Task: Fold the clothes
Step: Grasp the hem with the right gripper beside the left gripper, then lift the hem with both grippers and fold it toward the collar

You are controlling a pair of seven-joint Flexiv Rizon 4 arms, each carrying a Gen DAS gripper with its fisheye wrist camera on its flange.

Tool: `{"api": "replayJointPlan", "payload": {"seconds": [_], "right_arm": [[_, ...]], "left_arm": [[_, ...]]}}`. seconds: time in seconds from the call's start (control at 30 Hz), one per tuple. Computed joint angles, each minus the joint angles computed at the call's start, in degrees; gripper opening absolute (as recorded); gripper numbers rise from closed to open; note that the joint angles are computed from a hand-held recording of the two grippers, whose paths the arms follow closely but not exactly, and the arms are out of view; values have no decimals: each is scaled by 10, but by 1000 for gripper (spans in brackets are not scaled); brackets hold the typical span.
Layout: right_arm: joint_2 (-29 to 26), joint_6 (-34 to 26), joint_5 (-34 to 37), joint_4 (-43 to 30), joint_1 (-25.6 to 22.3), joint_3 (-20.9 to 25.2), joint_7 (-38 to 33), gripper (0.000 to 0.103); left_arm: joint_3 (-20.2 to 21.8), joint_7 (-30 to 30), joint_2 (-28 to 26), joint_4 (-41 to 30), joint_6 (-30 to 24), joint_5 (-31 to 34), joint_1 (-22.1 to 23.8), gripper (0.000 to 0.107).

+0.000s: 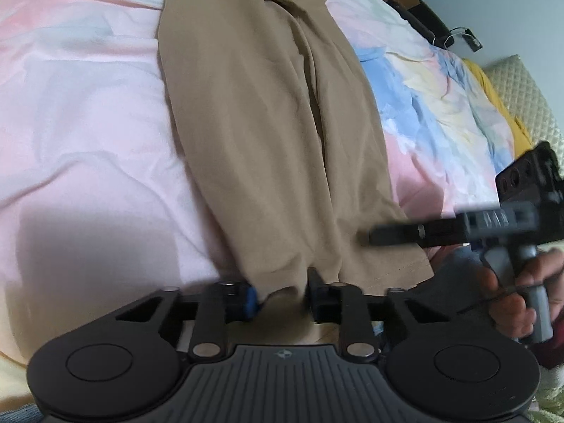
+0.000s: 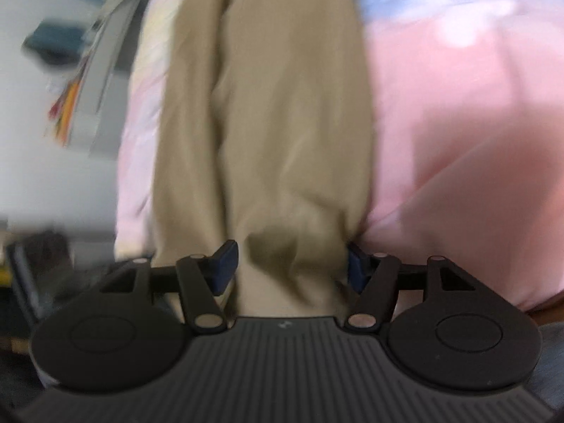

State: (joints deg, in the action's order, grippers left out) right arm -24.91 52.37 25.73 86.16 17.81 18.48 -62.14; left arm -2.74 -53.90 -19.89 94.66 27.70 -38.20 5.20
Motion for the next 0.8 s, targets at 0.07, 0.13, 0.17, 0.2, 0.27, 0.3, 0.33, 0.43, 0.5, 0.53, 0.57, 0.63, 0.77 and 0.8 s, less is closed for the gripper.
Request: {"api": "replayJointPlan", "payload": {"seconds": [0.07,0.13,0.17,0.2,0.27,0.3,0.33,0.43,0.5,0.53,0.57,0.63,0.77,0.8], "right_arm": [[8,-11,-51,7,25,-12,2,50],[11,-27,-97,13,45,-22,12,22],[12,-34,-116,15,52,-27,17,20],[16,-31,-126,17,54,-28,18,14],[29,-7,-130,27,53,-29,23,13],[37,13,-124,34,48,-27,21,13],[46,33,-118,41,43,-25,18,13],[83,100,-101,66,29,-21,9,13],[103,140,-100,77,25,-22,5,13],[114,158,-108,82,26,-26,8,13],[119,174,-121,83,31,-31,16,13],[132,201,-129,89,29,-30,14,13],[161,245,-112,106,18,-19,-17,13],[171,249,-98,116,14,-12,-30,13]], "left_arm": [[0,-2,2,3,3,-2,0,17],[1,0,7,9,10,-6,0,12],[2,1,11,14,12,-11,2,10],[3,4,16,19,15,-21,4,8],[0,23,31,37,25,-64,12,8],[0,32,41,46,32,-89,14,7],[0,40,51,55,39,-113,15,7],[6,65,81,72,62,-173,13,6],[8,69,98,69,70,-201,8,6],[10,70,105,66,75,-214,5,6],[12,71,113,62,77,-223,3,5],[17,77,130,56,77,-236,-2,5],[31,104,176,81,70,-256,-19,5],[37,113,190,93,69,-255,-24,5]]}}
